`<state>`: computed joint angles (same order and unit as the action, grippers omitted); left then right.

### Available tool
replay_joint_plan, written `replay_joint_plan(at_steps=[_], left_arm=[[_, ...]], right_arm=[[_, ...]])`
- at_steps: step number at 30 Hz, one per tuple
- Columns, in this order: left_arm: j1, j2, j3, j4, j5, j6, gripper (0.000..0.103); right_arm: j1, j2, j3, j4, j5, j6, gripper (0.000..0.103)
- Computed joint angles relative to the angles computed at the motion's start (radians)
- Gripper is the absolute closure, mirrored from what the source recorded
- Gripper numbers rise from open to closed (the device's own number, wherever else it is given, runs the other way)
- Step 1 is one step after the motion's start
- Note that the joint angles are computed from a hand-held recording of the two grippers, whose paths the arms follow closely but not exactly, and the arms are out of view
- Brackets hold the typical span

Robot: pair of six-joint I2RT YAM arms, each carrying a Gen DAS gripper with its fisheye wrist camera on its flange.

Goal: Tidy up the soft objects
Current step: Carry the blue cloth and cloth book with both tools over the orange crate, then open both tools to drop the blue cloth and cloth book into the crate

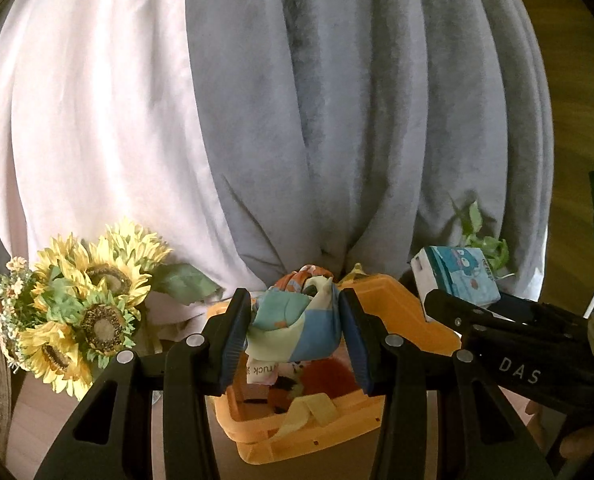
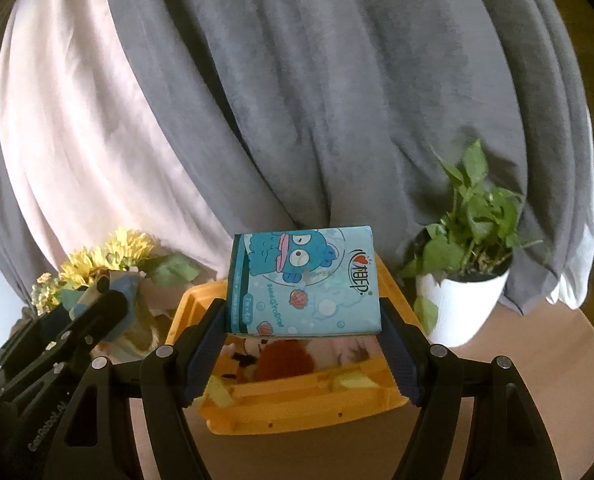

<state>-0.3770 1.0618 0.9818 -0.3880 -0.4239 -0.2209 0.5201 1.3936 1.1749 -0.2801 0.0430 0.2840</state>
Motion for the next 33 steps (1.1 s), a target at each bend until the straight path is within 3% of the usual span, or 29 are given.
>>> replay_joint_plan(at_steps=[17, 33], left_arm=[[0.109, 0.216, 0.034, 0.056, 0.069, -0.047, 0.058], [0.18, 0.398, 0.054, 0.083, 0.178, -0.064, 0.057]], right_arm=[[-0.05, 0.307, 0.223, -0.017, -0.105, -0.071, 0.029], [-0.061, 0.491, 0.356, -0.077, -0.11, -0.094, 0.029]])
